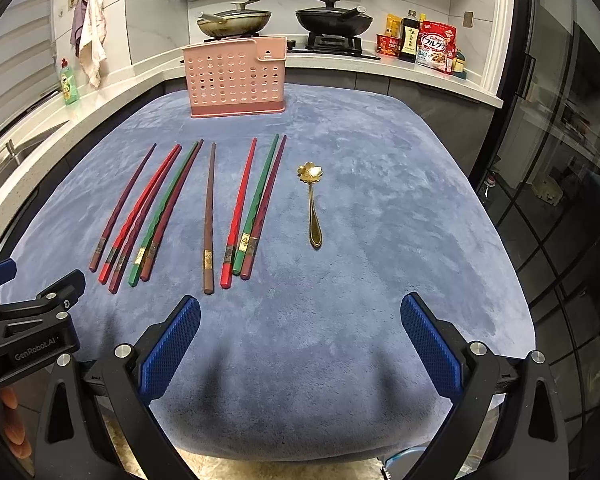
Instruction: Organize utensils
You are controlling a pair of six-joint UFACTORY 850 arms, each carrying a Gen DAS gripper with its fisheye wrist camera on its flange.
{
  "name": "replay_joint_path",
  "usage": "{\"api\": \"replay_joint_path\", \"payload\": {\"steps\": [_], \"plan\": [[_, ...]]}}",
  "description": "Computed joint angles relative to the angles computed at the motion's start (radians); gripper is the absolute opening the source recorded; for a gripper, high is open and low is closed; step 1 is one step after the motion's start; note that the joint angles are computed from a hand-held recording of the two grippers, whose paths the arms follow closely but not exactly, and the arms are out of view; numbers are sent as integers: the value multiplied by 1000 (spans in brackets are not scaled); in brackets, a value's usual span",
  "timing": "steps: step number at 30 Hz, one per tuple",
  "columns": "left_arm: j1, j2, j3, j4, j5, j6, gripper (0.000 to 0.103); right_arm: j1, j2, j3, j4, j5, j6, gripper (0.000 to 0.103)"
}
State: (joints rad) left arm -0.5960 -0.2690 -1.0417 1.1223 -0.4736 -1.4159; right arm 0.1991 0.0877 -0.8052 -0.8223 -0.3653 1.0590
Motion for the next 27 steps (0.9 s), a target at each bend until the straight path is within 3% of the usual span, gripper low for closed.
{"api": "replay_joint_path", "payload": {"steps": [18,27], "plan": [[-4,-13,-13,-18,-1,16,96,-2,-7,-3,81,-11,-71,96],[-2,-15,-12,-24,0,21,96,-2,-6,1,45,-5,-37,96]]}}
